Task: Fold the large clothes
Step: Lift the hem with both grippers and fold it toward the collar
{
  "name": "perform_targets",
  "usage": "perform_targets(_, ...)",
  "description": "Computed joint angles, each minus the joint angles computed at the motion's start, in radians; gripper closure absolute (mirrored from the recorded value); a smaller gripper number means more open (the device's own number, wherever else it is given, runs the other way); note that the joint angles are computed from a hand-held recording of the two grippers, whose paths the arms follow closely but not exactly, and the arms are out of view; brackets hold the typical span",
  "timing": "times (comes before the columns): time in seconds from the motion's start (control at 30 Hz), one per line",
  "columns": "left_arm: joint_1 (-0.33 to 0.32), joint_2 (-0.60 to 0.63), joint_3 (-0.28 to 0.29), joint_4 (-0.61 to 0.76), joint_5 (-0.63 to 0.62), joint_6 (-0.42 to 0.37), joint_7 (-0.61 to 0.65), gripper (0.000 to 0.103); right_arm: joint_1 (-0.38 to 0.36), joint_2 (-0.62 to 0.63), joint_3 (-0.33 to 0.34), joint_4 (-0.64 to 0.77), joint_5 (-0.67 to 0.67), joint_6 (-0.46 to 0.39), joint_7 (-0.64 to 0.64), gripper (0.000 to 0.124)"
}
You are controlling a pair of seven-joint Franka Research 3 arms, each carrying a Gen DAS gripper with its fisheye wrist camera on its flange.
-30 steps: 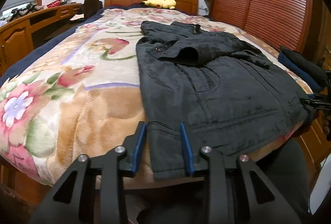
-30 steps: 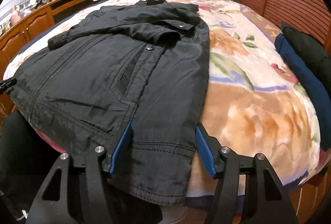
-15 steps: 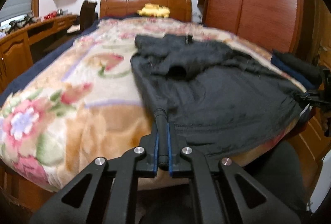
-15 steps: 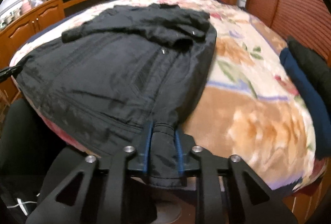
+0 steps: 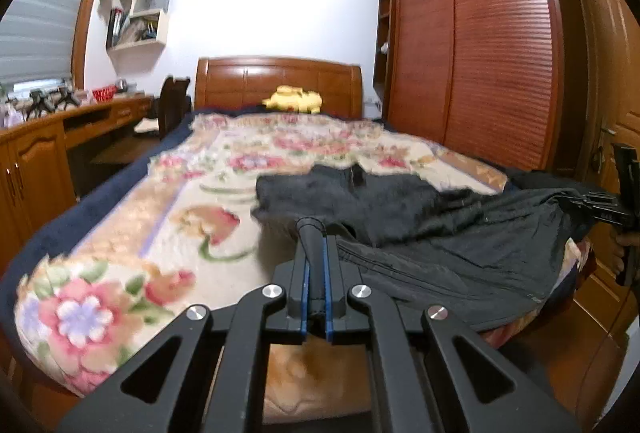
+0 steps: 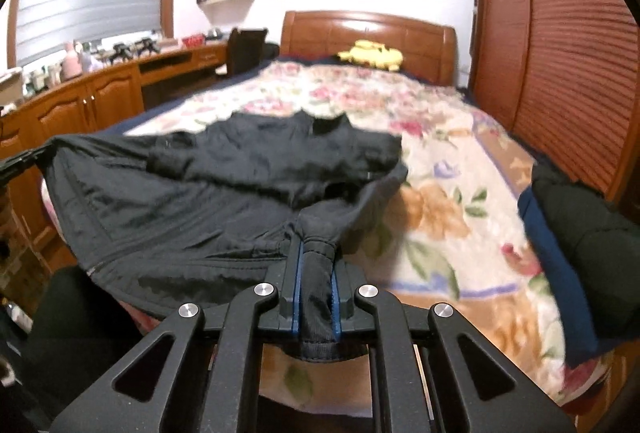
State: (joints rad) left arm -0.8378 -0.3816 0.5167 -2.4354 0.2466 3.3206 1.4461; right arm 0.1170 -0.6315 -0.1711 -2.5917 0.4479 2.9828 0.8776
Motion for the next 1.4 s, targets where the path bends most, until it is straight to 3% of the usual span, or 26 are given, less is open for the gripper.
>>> perform_targets(0.2,0.074,-0.008,-0.068,0.056,0.015,0.015,0.002,0.101,-0.038,-0.057,0.042,0.036,-0.038,-0.023,0.015,0.116)
perform_targets(0.47,0.105,-0.042,-0.092,0.114,0.061,0.023,-0.013,0.101,-0.087,-0.119,0.097,0.074,-0.117,-0.038,0.042,0.117)
perform_targets(0.6,0.089,-0.075,-0.074,0.13,0.069,0.015,-0.012,0.101,-0.094,-0.148,0.105,0.09,-0.144,-0.044,0.05,0.117)
perform_targets(0.73,0.157,-0.088,-0.13,0.14,0.062,0.012,-0.014,0.101,-0.111,-0.161,0.118,0.115,-0.166,-0.038,0.069,0.117)
perform_targets(0.83,0.103,-0.077,-0.087,0.179,0.048,-0.026,0.003,0.101,-0.108,-0.146,0.111,0.141,-0.172,-0.038,0.077,0.117)
perform_targets(0.9,0.063,-0.033,-0.052,0.224,0.015,-0.057,0.03,0.101,-0.106,-0.112,0.106,0.169,-0.176,-0.042,0.081,0.117)
perform_targets(1.03,0.15,0.131,-0.118,0.33,-0.037,-0.106,0.036,0.1,-0.14,0.049,0.132,0.269,-0.199,-0.038,0.116,0.117)
perform_targets(1.13,0.159,0.265,-0.115,0.418,-0.107,-0.146,0.059,0.1,-0.202,0.201,0.184,0.348,-0.256,-0.037,0.18,0.117)
perform_targets(1.2,0.135,0.361,-0.095,0.479,-0.266,-0.182,0.173,0.1,-0.228,0.294,0.207,0.39,-0.302,-0.043,0.234,0.116)
perform_targets(1.3,0.19,0.477,-0.148,0.558,-0.401,-0.23,0.262,0.1,-0.232,0.423,0.21,0.434,-0.373,-0.037,0.294,0.116)
perform_targets(1.4,0.313,0.597,-0.27,0.664,-0.552,-0.322,0.362,0.1,-0.199,0.533,0.175,0.474,-0.384,-0.045,0.307,0.116)
